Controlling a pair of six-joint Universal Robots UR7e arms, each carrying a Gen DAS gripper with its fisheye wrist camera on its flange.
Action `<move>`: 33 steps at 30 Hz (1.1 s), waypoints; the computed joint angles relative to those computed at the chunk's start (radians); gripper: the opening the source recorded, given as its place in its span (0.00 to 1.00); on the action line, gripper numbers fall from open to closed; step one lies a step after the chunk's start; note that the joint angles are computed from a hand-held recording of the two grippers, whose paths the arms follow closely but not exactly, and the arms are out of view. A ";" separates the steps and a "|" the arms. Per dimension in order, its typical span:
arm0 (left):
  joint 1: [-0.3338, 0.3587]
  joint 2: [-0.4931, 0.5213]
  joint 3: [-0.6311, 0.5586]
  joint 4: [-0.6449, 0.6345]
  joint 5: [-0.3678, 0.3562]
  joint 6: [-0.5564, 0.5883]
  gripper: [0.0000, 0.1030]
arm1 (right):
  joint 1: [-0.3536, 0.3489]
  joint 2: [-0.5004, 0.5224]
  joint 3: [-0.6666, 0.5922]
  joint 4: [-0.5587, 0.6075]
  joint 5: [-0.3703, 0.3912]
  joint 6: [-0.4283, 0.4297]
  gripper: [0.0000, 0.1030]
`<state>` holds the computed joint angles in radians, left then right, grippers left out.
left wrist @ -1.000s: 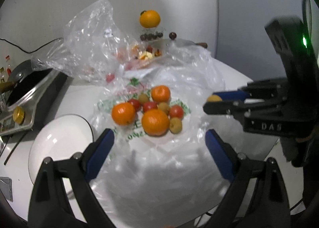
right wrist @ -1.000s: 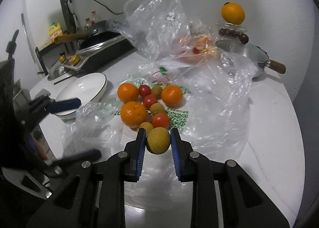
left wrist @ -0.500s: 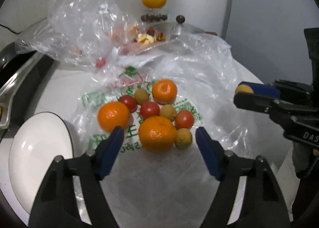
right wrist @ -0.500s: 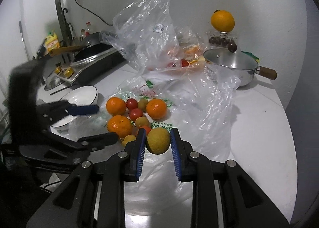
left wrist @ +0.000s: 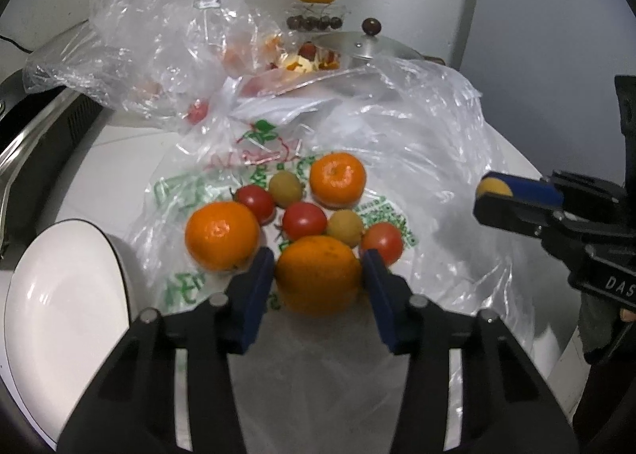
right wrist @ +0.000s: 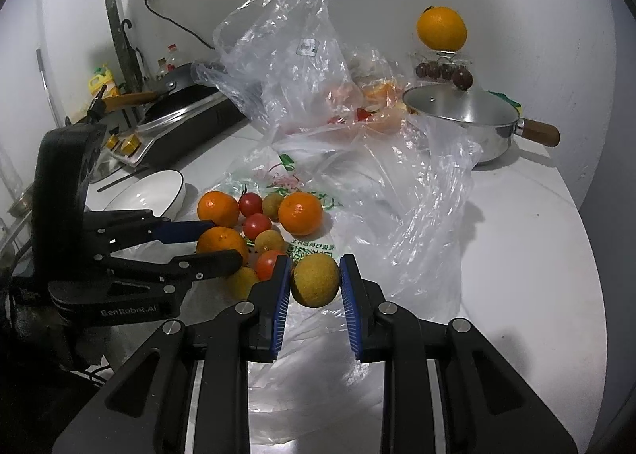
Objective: Organize fruits
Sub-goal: 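Grasp a large mandarin with the left gripper while the right gripper holds the yellow fruit, then carry the mandarin and yellow fruit over the white plate and lower them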
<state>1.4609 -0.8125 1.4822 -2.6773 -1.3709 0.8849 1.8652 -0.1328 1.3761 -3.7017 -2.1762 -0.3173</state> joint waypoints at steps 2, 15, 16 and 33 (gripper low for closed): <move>0.001 0.000 -0.003 0.006 -0.002 -0.005 0.45 | 0.001 -0.001 0.001 0.000 -0.002 0.000 0.26; 0.008 -0.063 0.028 0.025 -0.075 0.015 0.45 | 0.042 0.013 -0.025 0.004 -0.050 -0.012 0.26; 0.010 -0.070 0.030 0.027 -0.081 0.016 0.45 | 0.048 0.016 -0.032 0.008 -0.056 -0.014 0.26; 0.045 -0.113 0.002 0.068 -0.139 0.041 0.45 | 0.102 0.073 -0.152 0.100 -0.105 -0.023 0.26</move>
<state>1.5059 -0.9258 1.4841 -2.6091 -1.5104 0.9259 1.9670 -0.0600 1.2239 -3.6017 -2.2810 -0.3403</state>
